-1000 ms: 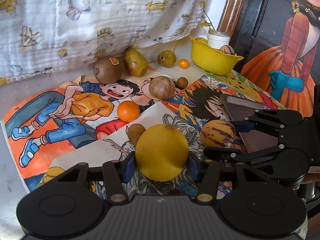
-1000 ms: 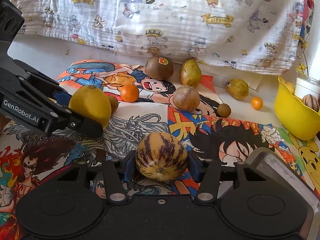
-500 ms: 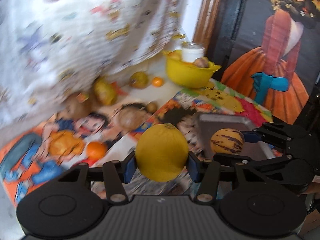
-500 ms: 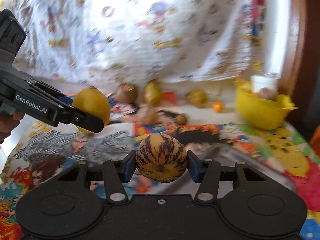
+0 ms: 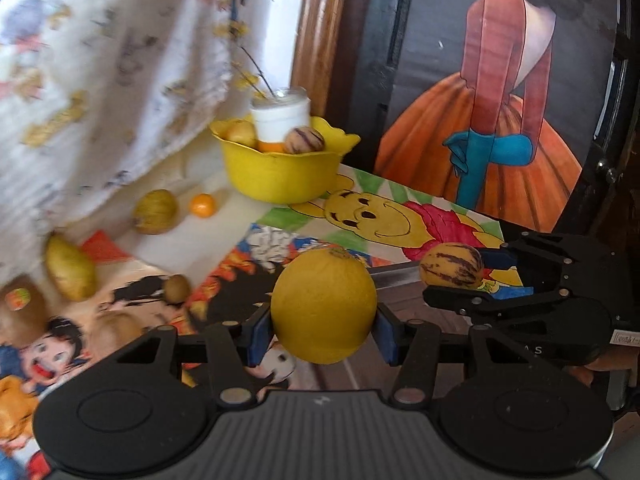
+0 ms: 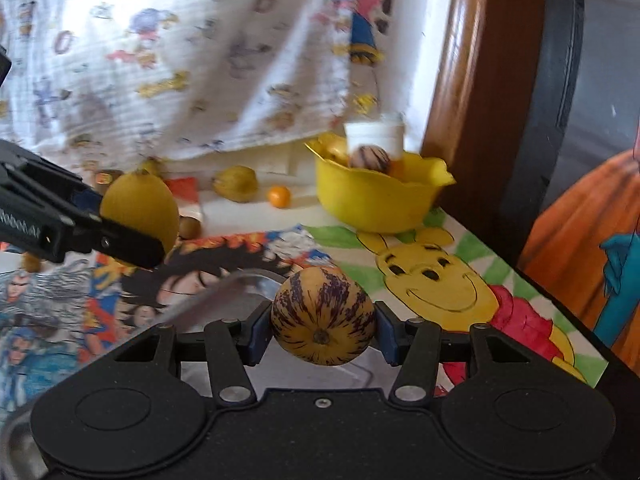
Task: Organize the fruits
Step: 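Carry the lemon and pepino melon over the metal tray and lower them with both tools, then open both tools to release the lemon and melon onto the tray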
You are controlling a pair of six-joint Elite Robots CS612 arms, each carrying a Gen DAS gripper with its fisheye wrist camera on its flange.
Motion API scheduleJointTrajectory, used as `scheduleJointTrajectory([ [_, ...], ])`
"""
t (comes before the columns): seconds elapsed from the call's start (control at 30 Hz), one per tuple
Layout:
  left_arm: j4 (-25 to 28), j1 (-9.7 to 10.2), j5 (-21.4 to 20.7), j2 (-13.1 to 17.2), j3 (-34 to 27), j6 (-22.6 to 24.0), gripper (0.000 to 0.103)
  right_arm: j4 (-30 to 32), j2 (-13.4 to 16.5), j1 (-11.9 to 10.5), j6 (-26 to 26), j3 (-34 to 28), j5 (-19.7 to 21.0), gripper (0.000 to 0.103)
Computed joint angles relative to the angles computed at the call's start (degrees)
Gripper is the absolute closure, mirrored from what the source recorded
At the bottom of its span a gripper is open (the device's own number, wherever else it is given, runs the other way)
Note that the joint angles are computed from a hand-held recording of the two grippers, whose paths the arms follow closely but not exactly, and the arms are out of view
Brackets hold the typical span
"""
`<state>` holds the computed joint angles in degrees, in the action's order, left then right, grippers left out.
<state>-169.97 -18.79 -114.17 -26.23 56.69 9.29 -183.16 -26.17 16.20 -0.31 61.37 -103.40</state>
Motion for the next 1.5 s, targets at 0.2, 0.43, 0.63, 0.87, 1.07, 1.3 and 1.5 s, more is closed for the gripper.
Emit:
scheduleJointTrajectory([
  [0.2,4.7,-1.0,0.3,3.2,-4.7,0.6,0.046,3.0,1.5,-1.1,2.3,-1.9,1.1,0.048],
  [0.43,7.8,-1.37,1.3,4.9,-7.0,1.6,0.046,4.7,2.6,-1.6,2.8,-2.9,2.1,0.048],
  [0.63,8.7,-1.47,1.6,5.5,-7.9,1.8,0.046,4.7,2.8,-1.7,3.1,-3.1,2.7,0.048],
  [0.87,8.6,-1.55,1.7,5.5,-7.9,2.5,0.046,3.8,3.0,-1.7,2.5,-3.1,2.5,0.048],
  [1.07,8.2,-1.59,1.9,5.5,-7.7,2.8,0.045,3.2,2.9,-1.6,2.7,-2.6,2.4,0.046],
  [1.3,7.0,-1.37,1.4,4.8,-6.7,1.3,0.038,1.9,2.4,-1.4,3.2,-1.3,2.0,0.041],
  [1.5,1.6,-0.81,1.5,2.9,-3.1,-2.8,0.018,-1.1,1.1,-0.8,4.0,1.0,0.8,0.032],
])
